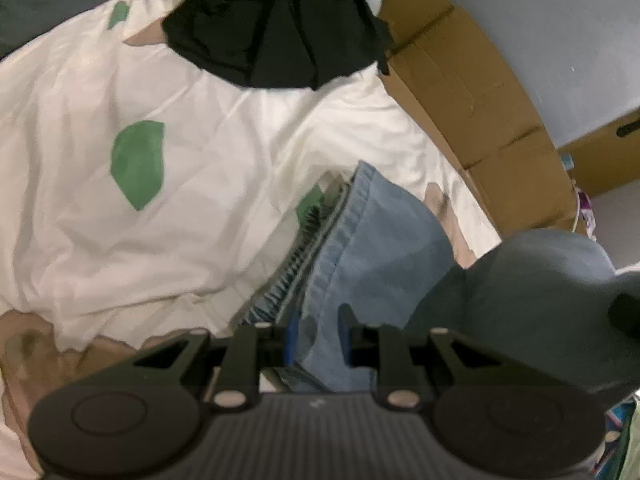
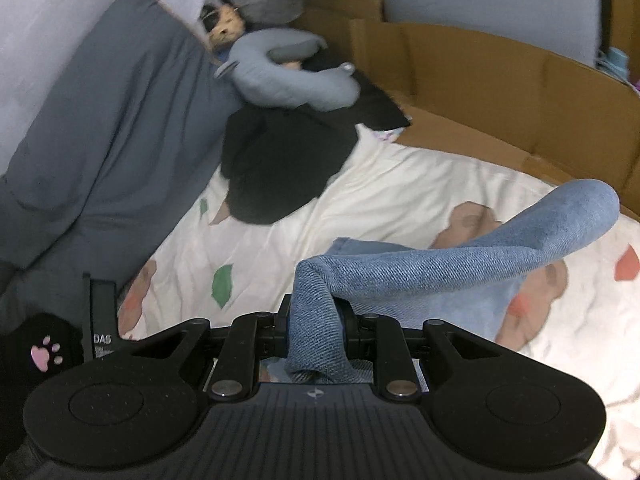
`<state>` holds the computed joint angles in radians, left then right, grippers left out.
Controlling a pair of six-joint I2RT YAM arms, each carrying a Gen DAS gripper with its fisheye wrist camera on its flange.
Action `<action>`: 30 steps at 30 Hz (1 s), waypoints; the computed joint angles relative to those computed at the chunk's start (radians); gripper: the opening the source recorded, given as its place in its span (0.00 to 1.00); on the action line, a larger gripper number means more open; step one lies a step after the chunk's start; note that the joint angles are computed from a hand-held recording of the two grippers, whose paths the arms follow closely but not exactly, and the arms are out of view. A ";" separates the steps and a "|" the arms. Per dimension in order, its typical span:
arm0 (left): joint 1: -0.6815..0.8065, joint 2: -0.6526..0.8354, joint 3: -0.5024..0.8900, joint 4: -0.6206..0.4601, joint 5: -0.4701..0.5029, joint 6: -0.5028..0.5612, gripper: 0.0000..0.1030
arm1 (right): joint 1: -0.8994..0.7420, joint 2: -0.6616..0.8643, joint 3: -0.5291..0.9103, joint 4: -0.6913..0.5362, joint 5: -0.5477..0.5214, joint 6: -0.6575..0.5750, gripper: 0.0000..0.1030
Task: Fold clothes
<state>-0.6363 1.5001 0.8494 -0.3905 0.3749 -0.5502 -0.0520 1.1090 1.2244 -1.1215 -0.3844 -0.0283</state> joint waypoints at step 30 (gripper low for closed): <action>0.042 -0.021 -0.041 0.005 -0.059 -0.051 0.22 | 0.346 0.038 -0.337 0.305 0.128 0.098 0.24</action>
